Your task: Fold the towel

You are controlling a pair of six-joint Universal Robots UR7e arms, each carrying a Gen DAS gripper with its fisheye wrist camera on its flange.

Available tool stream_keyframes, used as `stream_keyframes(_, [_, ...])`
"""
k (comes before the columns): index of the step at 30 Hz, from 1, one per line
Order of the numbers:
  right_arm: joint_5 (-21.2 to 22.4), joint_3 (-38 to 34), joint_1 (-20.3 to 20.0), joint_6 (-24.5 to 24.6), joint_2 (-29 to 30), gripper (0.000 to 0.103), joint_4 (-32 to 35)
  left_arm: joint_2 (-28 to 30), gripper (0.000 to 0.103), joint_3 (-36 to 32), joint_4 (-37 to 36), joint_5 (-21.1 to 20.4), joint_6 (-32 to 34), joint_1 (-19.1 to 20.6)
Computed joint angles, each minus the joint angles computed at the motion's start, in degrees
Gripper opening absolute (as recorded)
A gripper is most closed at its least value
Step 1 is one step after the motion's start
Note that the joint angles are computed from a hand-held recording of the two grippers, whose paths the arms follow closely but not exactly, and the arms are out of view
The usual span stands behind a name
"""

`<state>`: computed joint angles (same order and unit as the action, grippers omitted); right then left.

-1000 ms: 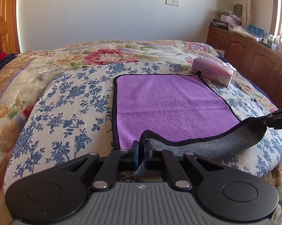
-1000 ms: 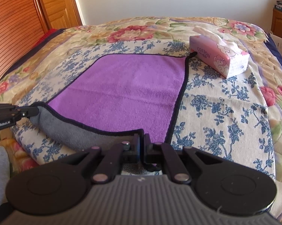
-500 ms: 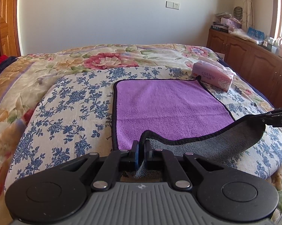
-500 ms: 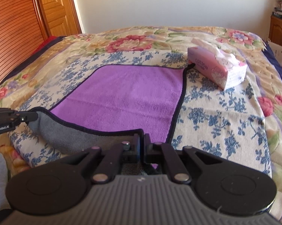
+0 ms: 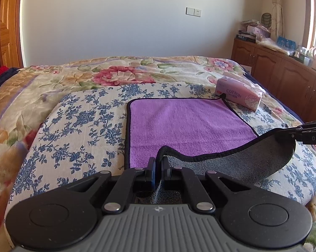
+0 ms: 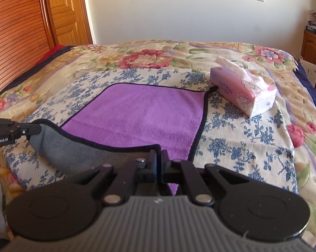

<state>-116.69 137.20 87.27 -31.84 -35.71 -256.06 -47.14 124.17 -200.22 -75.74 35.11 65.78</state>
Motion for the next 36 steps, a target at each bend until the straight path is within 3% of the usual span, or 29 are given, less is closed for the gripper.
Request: stream_keyframes(36, [6.39,-3.61,-3.73,-4.97,-2.89,0.004,2.22,5.96,0.006,-8.56,0.21,-1.82,2.05,0.18])
